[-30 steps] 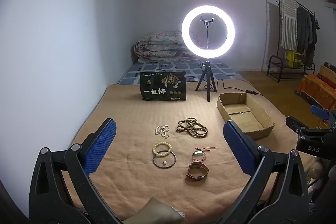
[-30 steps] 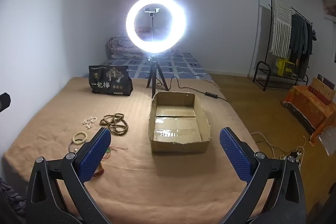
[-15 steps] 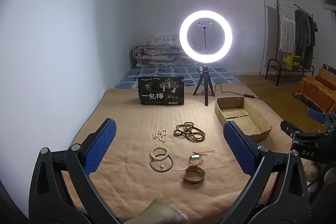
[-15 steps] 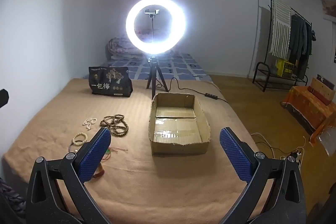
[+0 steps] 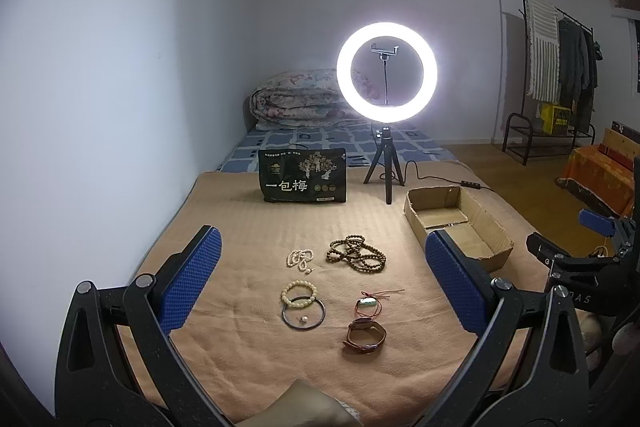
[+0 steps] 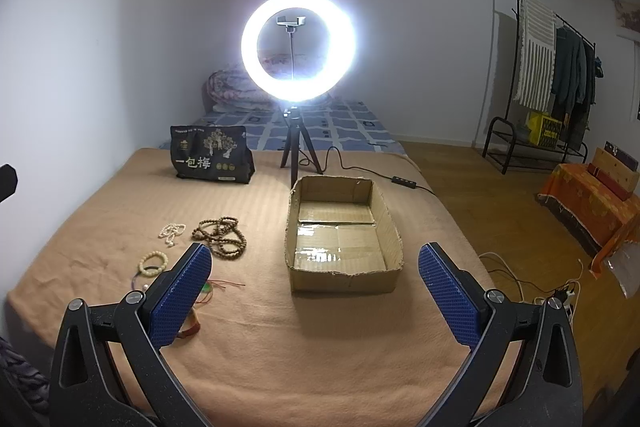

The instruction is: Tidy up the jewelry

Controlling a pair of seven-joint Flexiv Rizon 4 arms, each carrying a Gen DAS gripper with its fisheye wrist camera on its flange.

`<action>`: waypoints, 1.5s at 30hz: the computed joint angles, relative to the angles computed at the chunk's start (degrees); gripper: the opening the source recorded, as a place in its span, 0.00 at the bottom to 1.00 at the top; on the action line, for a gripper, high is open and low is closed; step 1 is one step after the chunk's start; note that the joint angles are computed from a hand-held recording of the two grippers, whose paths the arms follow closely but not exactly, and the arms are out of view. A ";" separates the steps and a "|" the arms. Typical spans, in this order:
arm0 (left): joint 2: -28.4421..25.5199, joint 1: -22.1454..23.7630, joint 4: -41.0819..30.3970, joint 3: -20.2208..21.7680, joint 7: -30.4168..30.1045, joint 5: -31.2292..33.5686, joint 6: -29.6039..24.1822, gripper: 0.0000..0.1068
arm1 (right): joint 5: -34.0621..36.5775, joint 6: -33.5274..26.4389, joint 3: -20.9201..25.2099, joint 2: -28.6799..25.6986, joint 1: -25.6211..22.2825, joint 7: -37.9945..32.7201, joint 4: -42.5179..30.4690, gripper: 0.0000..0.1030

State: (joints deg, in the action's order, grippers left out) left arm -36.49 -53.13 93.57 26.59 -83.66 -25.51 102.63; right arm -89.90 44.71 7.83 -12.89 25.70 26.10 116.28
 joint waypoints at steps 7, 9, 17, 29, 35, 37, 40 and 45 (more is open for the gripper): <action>0.02 -0.13 -0.20 0.16 -0.34 0.37 -0.31 0.96 | 0.14 0.18 0.01 0.01 -0.02 -0.10 -0.04 1.00; 0.03 -0.51 -0.04 0.57 -0.59 0.38 -0.30 0.96 | 0.11 0.17 -0.01 -0.04 0.00 -0.06 -0.11 1.00; -0.09 -1.16 -0.15 1.47 -1.12 0.59 -0.55 0.96 | -0.03 0.35 -0.01 0.05 -0.09 0.06 0.06 1.00; -0.19 -0.30 -0.15 0.86 -1.65 1.67 -0.60 0.96 | -0.29 0.45 -0.02 0.04 -0.12 0.33 0.11 1.00; -0.23 -0.16 -0.10 0.69 -1.75 1.87 -0.58 0.96 | -0.26 0.59 0.03 0.04 -0.15 0.09 0.09 1.00; -0.24 -0.30 -0.05 0.85 -1.76 1.83 -0.61 0.96 | -0.33 0.62 0.03 0.05 -0.13 0.14 0.09 1.00; -0.17 -0.29 0.29 0.83 -1.75 1.80 -0.47 0.96 | -0.25 0.59 0.04 0.01 -0.10 0.17 0.06 1.00; -0.68 -0.55 0.26 1.37 -1.92 1.38 -0.93 0.96 | 0.36 0.73 0.02 -0.23 0.00 0.01 -0.25 1.00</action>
